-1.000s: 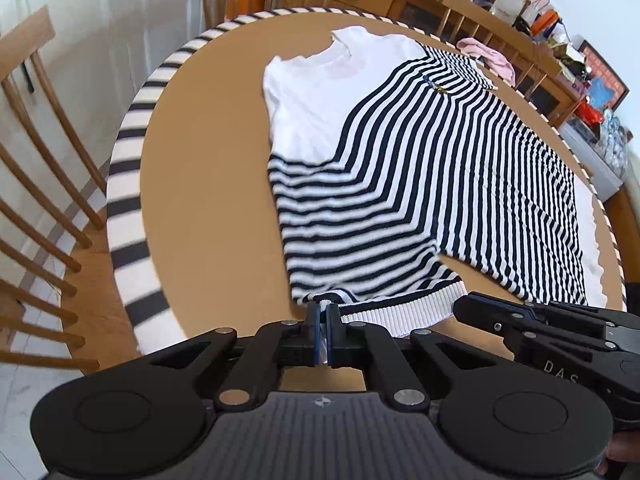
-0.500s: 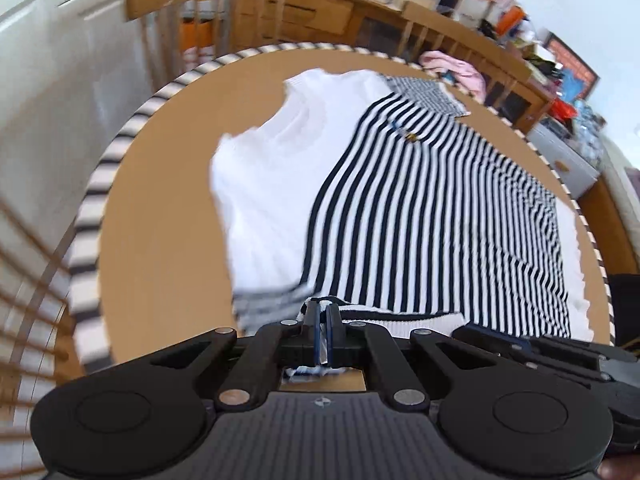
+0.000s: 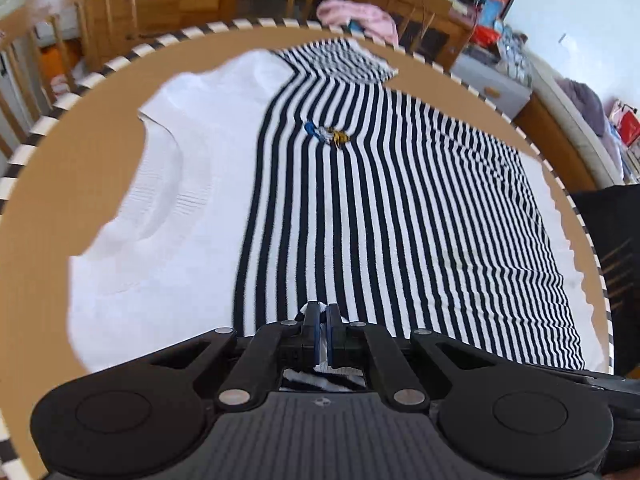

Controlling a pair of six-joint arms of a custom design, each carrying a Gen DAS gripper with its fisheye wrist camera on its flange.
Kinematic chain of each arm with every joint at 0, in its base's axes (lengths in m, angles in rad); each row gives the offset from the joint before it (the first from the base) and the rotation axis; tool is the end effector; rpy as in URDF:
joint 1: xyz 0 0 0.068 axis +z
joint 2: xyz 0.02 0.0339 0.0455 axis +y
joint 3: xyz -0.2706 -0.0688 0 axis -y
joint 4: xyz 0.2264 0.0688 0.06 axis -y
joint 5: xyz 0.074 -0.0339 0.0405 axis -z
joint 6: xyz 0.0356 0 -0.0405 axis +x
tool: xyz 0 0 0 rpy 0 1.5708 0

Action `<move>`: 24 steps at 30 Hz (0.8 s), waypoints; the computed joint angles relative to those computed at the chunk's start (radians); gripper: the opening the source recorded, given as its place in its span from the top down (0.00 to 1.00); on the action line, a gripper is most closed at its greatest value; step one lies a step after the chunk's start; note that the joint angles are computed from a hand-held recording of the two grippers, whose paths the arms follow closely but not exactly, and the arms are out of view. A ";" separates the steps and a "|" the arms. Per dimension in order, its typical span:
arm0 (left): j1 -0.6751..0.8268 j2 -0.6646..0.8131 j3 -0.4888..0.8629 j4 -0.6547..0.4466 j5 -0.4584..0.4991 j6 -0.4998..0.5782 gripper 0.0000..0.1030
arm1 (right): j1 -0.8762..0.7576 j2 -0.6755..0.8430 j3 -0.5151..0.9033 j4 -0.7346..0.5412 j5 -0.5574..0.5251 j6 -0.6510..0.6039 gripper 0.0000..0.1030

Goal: Fold clothes

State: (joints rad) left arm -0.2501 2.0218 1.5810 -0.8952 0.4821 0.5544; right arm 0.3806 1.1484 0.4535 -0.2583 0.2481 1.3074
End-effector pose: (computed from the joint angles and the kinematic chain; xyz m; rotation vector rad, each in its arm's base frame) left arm 0.3766 -0.1132 0.2121 1.1597 2.5204 -0.6243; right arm 0.1743 0.0603 0.1730 1.2180 2.2129 0.3926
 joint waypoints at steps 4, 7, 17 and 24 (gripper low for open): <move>-0.003 0.091 0.078 -0.022 0.003 -0.043 0.85 | -0.068 0.031 -0.040 0.085 -0.044 -0.009 0.85; 0.017 0.159 0.167 -0.027 0.039 -0.116 0.77 | -0.090 -0.005 -0.061 0.098 -0.003 0.005 0.67; 0.092 0.122 0.136 -0.141 0.192 0.078 0.76 | 0.023 0.066 0.022 0.094 0.024 -0.331 0.84; -0.005 0.037 -0.089 0.116 0.063 0.088 0.84 | 0.021 0.241 0.082 0.112 0.054 -0.209 0.87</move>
State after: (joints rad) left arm -0.2549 2.0591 1.4918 -0.7794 0.5447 0.6425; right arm 0.4012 1.3897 0.5359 -0.1463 0.3019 1.0987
